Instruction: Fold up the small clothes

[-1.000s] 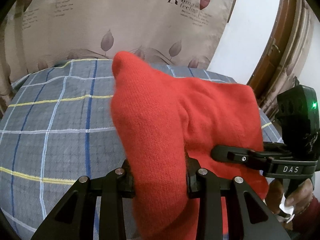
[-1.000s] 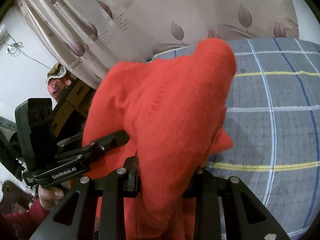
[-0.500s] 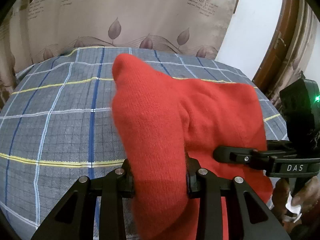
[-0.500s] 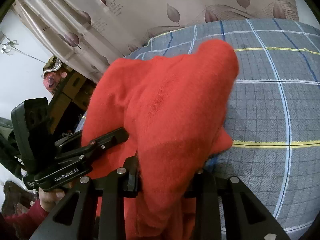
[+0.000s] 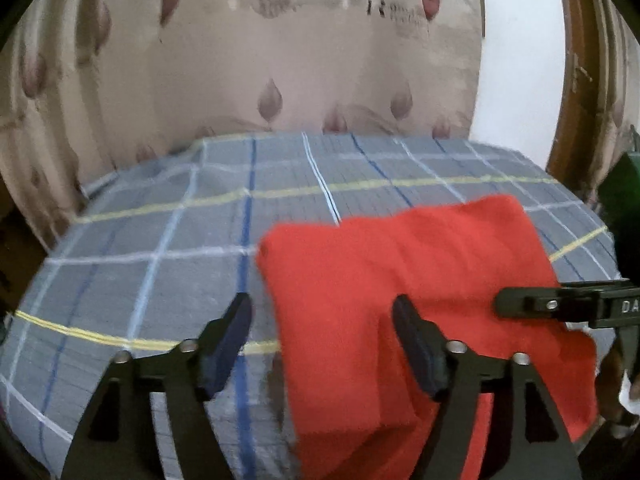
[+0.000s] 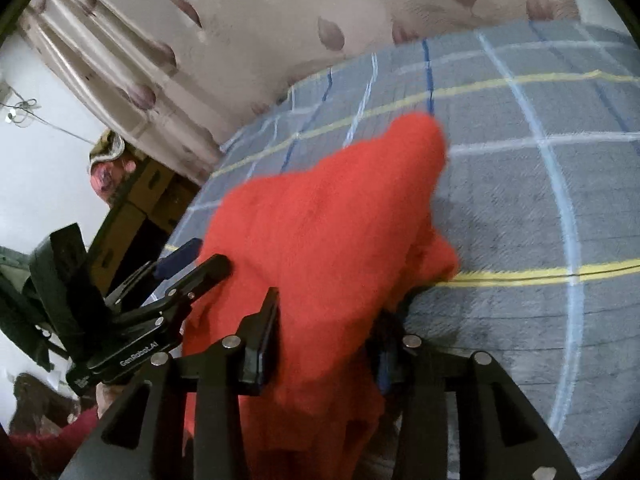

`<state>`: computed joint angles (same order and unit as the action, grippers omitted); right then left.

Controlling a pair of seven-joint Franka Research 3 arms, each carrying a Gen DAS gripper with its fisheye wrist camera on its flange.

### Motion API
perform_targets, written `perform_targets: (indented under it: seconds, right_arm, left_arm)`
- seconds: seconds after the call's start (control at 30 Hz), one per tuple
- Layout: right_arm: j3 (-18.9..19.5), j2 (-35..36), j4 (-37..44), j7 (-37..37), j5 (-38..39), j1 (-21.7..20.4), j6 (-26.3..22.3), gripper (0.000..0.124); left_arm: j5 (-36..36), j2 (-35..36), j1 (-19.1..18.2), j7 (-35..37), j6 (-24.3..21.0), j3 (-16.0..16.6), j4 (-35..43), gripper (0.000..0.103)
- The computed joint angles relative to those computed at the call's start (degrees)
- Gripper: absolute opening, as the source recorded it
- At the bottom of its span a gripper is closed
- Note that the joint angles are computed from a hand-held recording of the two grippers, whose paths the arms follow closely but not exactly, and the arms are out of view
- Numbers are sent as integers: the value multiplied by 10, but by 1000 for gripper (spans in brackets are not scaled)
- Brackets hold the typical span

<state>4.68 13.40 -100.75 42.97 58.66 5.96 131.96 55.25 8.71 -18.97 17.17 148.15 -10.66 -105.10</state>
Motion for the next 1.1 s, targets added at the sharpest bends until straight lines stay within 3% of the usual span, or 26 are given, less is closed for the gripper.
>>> perform_targets:
  seconds: [0.07, 0.17, 0.3, 0.47, 0.73, 0.97, 1.1]
  right_arm:
    - [3, -36, -37, -43, 15, 6, 52, 39]
    - [2, -83, -83, -106, 71, 13, 107, 50]
    - [-10, -130, -119, -175, 140, 30, 143, 64]
    - [-28, -162, -140, -210, 168, 49, 145, 76]
    - [-45, -184, -164, -209, 176, 60, 136, 77]
    - [-48, -200, -181, -204, 170, 66, 137, 81]
    - [-48, -215, -195, -219, 177, 73, 153, 90]
  left_arm:
    - [56, -13, -9, -49, -13, 5, -4, 87]
    - [122, -25, -16, -93, -48, -2, -1, 97]
    - [173, -40, -13, -111, -48, -12, 1, 102]
    - [210, -64, -13, -150, -63, -27, -1, 103]
    - [215, -93, 11, -185, 4, -38, -10, 103]
    - [244, -96, 5, -214, -52, -53, -5, 103]
    - [254, -100, 3, -223, -68, -57, -9, 103]
